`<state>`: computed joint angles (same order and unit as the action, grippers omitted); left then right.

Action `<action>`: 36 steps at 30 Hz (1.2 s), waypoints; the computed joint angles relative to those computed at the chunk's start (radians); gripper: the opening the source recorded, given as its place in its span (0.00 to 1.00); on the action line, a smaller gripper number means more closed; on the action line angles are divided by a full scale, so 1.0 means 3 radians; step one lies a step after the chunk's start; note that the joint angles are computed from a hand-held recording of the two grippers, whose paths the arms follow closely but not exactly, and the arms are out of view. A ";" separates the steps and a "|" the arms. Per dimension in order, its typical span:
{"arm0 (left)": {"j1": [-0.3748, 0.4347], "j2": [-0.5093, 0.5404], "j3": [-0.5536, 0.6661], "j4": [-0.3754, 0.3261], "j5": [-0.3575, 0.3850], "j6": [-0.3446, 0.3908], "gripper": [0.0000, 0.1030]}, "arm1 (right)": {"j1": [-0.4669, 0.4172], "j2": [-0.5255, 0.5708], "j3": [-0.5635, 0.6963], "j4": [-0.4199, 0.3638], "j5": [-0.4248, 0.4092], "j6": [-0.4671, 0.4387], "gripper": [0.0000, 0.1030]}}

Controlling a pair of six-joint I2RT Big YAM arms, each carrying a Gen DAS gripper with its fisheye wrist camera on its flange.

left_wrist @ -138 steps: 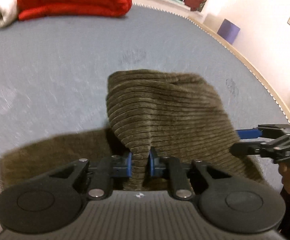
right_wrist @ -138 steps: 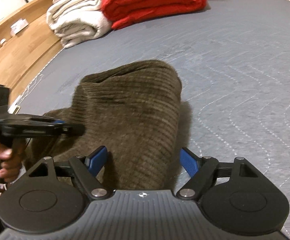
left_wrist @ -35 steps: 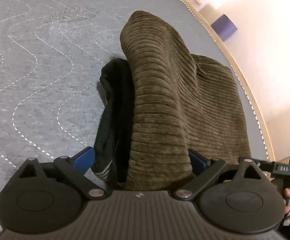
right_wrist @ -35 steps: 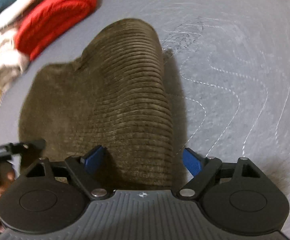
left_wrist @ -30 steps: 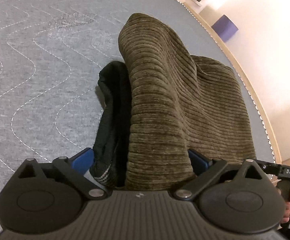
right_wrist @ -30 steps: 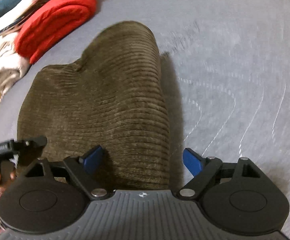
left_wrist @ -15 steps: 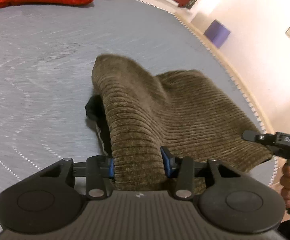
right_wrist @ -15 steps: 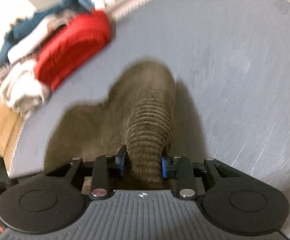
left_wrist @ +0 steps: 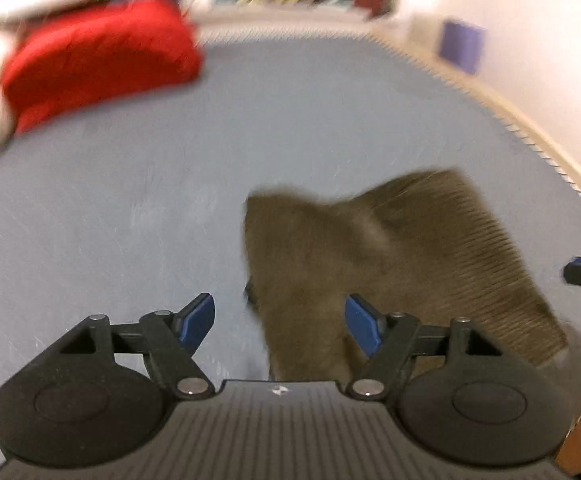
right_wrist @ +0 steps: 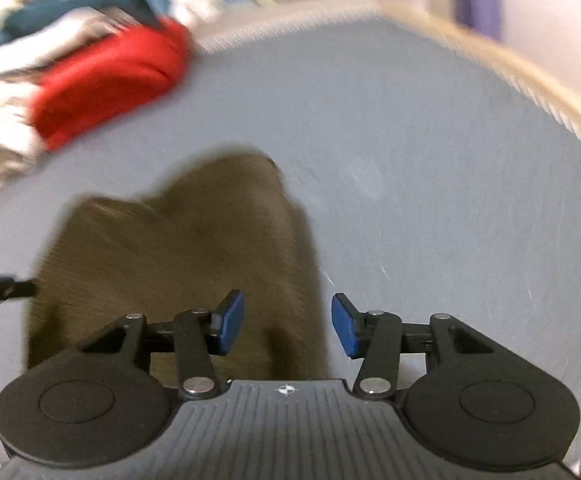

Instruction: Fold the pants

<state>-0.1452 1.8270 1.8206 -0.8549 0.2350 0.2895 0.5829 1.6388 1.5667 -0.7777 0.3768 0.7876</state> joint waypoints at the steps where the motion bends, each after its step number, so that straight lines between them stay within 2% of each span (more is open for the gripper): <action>1: -0.0001 -0.0047 -0.0071 0.0061 0.0131 0.0146 0.65 | 0.0036 -0.0075 -0.0113 0.0259 -0.0047 -0.0203 0.50; 2: 0.0000 -0.0080 -0.0137 0.0074 0.0276 0.0332 0.52 | 0.0062 -0.0105 -0.0170 0.0405 -0.0132 -0.0357 0.50; 4: -0.0004 -0.0107 -0.0288 0.0052 0.0526 0.0792 0.47 | 0.0123 -0.0131 -0.0273 0.0656 -0.0312 -0.0729 0.49; 5: -0.0001 -0.0088 -0.0354 0.0013 0.0573 0.1046 0.47 | 0.0152 -0.0108 -0.0275 0.0648 -0.0363 -0.0902 0.49; 6: -0.0011 -0.0015 -0.0384 -0.0131 0.0469 0.1368 0.47 | 0.0183 -0.0026 -0.0207 0.0473 -0.0402 -0.1081 0.49; 7: -0.0017 0.0015 -0.0465 -0.0125 0.0363 0.1593 0.47 | 0.0184 0.0089 -0.0083 0.0164 -0.0473 -0.1172 0.49; 8: -0.0032 0.0007 -0.0524 -0.0089 0.0314 0.1749 0.48 | 0.0190 0.0205 0.0032 -0.0140 -0.0528 -0.1230 0.49; 9: -0.0044 0.0008 -0.0479 -0.0122 0.0302 0.1768 0.47 | 0.0209 0.0278 0.0081 -0.0317 -0.0493 -0.1367 0.49; 10: -0.0037 0.0053 -0.0323 -0.0271 0.0351 0.1666 0.47 | 0.0240 0.0292 0.0083 -0.0337 -0.0432 -0.1558 0.49; 12: 0.0054 0.0157 -0.0024 -0.0408 0.0701 0.1282 0.47 | 0.0237 0.0269 0.0113 -0.0358 -0.0418 -0.1659 0.52; 13: 0.0093 0.0197 0.0080 -0.0364 0.0856 0.1101 0.47 | 0.0199 0.0184 0.0044 -0.0253 -0.0546 -0.1585 0.52; 15: 0.0148 0.0232 0.0141 0.0054 0.1002 0.0531 0.48 | 0.0102 -0.0022 -0.0156 0.0123 -0.0761 -0.1398 0.49; 18: 0.0152 0.0406 0.0305 0.0429 0.0840 -0.0313 0.53 | -0.0030 -0.0110 -0.0228 0.0555 -0.0584 -0.1099 0.55; 20: 0.0152 0.0562 0.0459 0.0455 0.0692 -0.0642 0.66 | -0.0113 -0.0051 -0.0188 0.0730 -0.0321 -0.0764 0.59; 22: 0.0181 0.0810 0.0786 0.0266 0.0643 -0.0862 0.68 | -0.0205 0.0080 -0.0095 0.0823 -0.0093 -0.0389 0.66; 24: 0.0198 0.1036 0.1084 0.0008 0.0712 -0.1063 0.68 | -0.0306 0.0257 0.0041 0.0806 -0.0070 -0.0056 0.73; 26: 0.0246 0.1180 0.1259 -0.0165 0.0857 -0.1173 0.76 | -0.0386 0.0431 0.0207 0.0717 -0.0186 0.0136 0.76; 30: 0.0300 0.1363 0.1501 -0.0359 0.1069 -0.1243 0.77 | -0.0480 0.0841 0.0617 0.0534 -0.0409 0.0296 0.77; 31: 0.0307 0.1394 0.1547 -0.0385 0.1126 -0.1246 0.75 | -0.0508 0.0908 0.0669 0.0531 -0.0470 0.0297 0.78; 34: 0.0348 0.1572 0.1844 -0.0640 0.1367 -0.1095 0.50 | -0.0505 0.1081 0.0876 0.0517 -0.0550 0.0275 0.77; 35: 0.0349 0.1586 0.1871 -0.0655 0.1342 -0.1010 0.38 | -0.0494 0.1064 0.0858 0.0529 -0.0533 0.0242 0.74; 36: 0.0359 0.1630 0.1966 -0.0685 0.1385 -0.0928 0.34 | -0.0489 0.1082 0.0897 0.0502 -0.0472 0.0192 0.65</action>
